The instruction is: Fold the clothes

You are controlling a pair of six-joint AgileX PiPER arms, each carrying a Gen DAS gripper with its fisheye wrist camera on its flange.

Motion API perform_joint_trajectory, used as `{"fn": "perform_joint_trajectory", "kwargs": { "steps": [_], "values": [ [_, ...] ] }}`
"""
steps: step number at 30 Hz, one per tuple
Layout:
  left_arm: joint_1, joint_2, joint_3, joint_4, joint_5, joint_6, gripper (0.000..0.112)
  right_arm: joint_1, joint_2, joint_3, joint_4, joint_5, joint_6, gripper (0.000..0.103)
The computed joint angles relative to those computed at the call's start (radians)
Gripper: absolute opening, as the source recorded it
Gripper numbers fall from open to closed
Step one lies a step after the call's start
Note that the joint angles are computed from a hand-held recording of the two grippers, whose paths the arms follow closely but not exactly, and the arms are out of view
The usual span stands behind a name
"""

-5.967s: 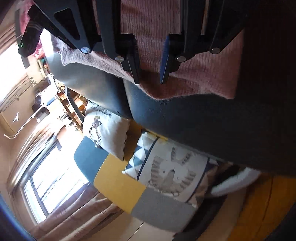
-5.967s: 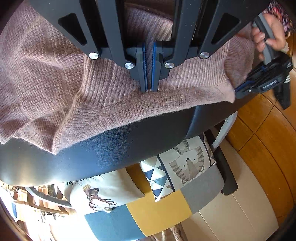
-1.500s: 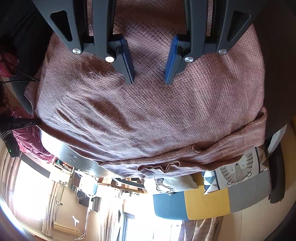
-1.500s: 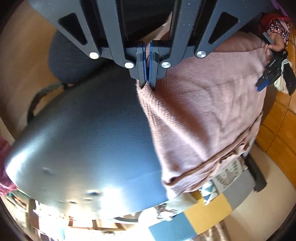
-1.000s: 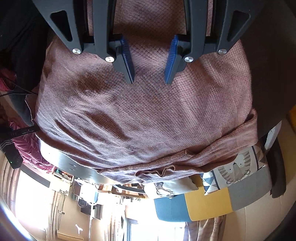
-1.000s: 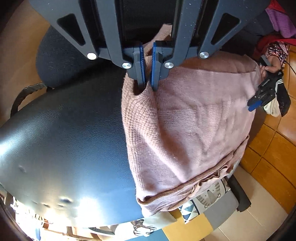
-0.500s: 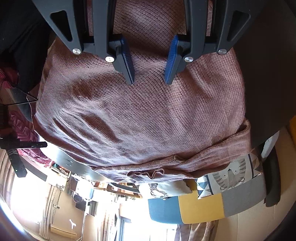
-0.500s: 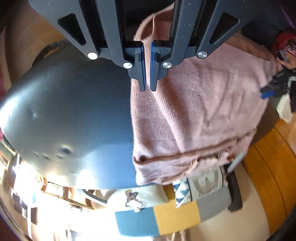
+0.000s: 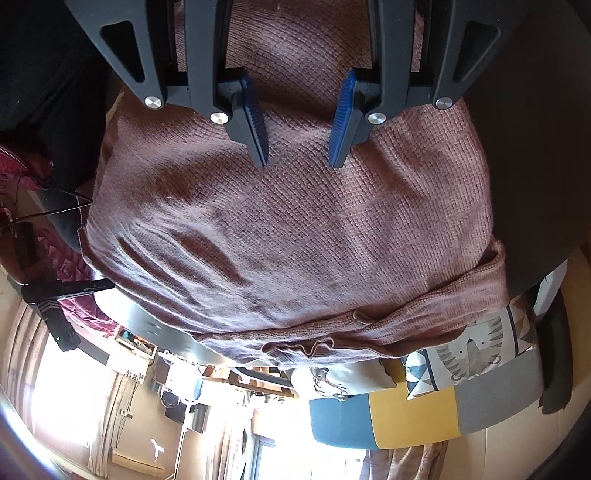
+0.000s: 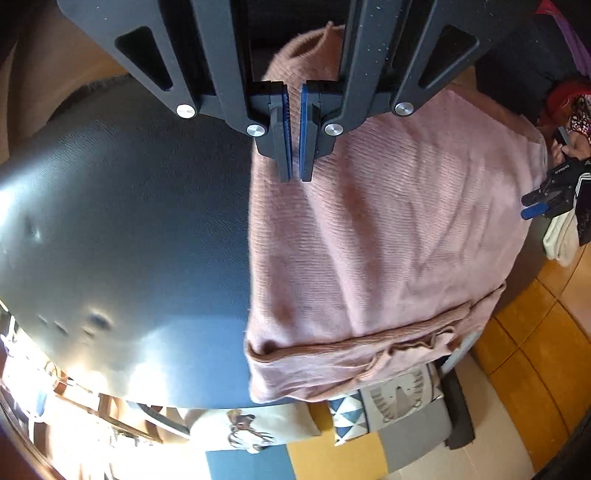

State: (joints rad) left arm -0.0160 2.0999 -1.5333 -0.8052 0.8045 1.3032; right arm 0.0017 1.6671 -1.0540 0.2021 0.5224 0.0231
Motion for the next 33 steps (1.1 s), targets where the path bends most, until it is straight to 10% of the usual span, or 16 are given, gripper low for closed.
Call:
{"fn": "perform_joint_trajectory", "kwargs": {
  "steps": [7, 13, 19, 28, 33],
  "values": [
    [0.033, -0.014, 0.007, -0.010, 0.026, 0.017, 0.035, 0.031, -0.002, -0.010, -0.239, 0.050, 0.176, 0.003],
    [0.080, 0.043, -0.089, -0.209, 0.132, -0.022, 0.035, 0.066, 0.038, -0.086, -0.271, -0.077, 0.236, 0.007],
    [0.021, 0.036, -0.048, 0.025, -0.049, -0.088, 0.035, 0.132, 0.293, -0.312, -0.434, -0.024, 0.407, 0.010],
    [0.117, 0.011, -0.037, 0.072, 0.057, 0.075, 0.035, 0.144, 0.251, -0.231, -0.595, -0.070, 0.570, 0.010],
    [0.223, 0.029, -0.082, -0.145, 0.281, 0.096, 0.034, 0.130, 0.228, -0.184, -0.571, -0.127, 0.615, 0.011]
  ]
}}
